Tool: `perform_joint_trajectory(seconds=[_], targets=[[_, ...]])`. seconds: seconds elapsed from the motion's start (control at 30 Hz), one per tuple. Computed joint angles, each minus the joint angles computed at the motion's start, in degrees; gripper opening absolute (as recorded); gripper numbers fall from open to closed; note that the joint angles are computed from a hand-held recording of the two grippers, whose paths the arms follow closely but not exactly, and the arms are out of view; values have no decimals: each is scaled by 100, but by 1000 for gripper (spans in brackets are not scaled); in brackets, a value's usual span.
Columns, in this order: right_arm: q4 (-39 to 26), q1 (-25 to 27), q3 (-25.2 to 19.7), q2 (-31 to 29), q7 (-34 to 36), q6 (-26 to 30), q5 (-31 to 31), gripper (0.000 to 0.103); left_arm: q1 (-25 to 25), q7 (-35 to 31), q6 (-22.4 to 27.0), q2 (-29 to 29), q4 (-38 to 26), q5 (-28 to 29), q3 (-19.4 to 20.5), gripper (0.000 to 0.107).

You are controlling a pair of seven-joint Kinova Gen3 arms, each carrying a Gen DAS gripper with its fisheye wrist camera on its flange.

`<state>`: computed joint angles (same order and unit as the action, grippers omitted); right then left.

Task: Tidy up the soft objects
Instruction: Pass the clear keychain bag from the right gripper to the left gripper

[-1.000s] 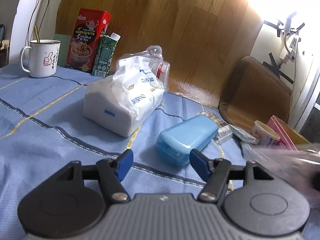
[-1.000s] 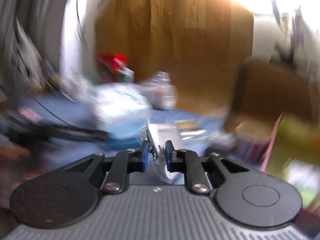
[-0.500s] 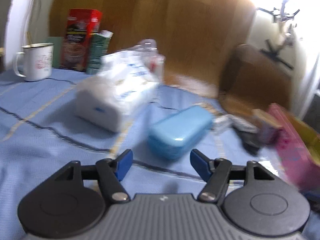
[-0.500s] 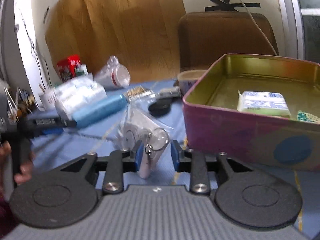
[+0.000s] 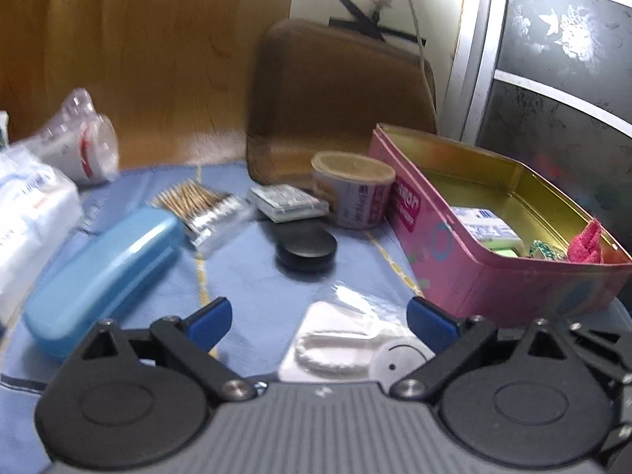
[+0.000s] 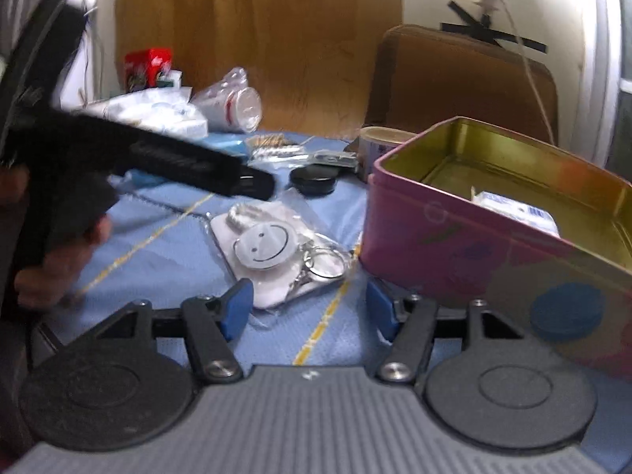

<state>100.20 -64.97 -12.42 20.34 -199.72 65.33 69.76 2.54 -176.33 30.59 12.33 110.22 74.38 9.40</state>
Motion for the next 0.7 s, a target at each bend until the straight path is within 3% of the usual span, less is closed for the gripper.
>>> perform_joint_trajectory(seconds=[0.03, 0.07, 0.1, 0.17, 0.27, 0.33, 0.5, 0.7], targets=[[-24, 92, -6, -7, 120, -148, -46, 67, -41, 233, 152, 85, -101, -214, 25, 92], [-59, 200, -39, 8, 216, -253, -69, 66, -108, 383, 306, 173, -158, -377, 91, 81], [-46, 219, 34, 2, 219, -402, -40, 66, -83, 439, 367, 154, -145, -451, 52, 80], [-49, 346, 40, -15, 189, -600, -19, 64, 12, 280, 243, 52, -16, -375, -12, 77], [-148, 241, 142, 69, 209, -469, 4, 57, -153, 387, 488, -54, 113, -228, -126, 57], [-159, 52, 149, 134, 196, -240, 170, 48, -323, 333, 786, -176, 241, -28, -223, 57], [-75, -179, 130, 119, -235, 64, 658, 47, -324, -284, 1018, -579, 568, 725, -480, 57], [75, -415, 30, 26, -792, 936, 1200, 46, -149, -732, 1463, -903, 556, 1333, -635, 57]])
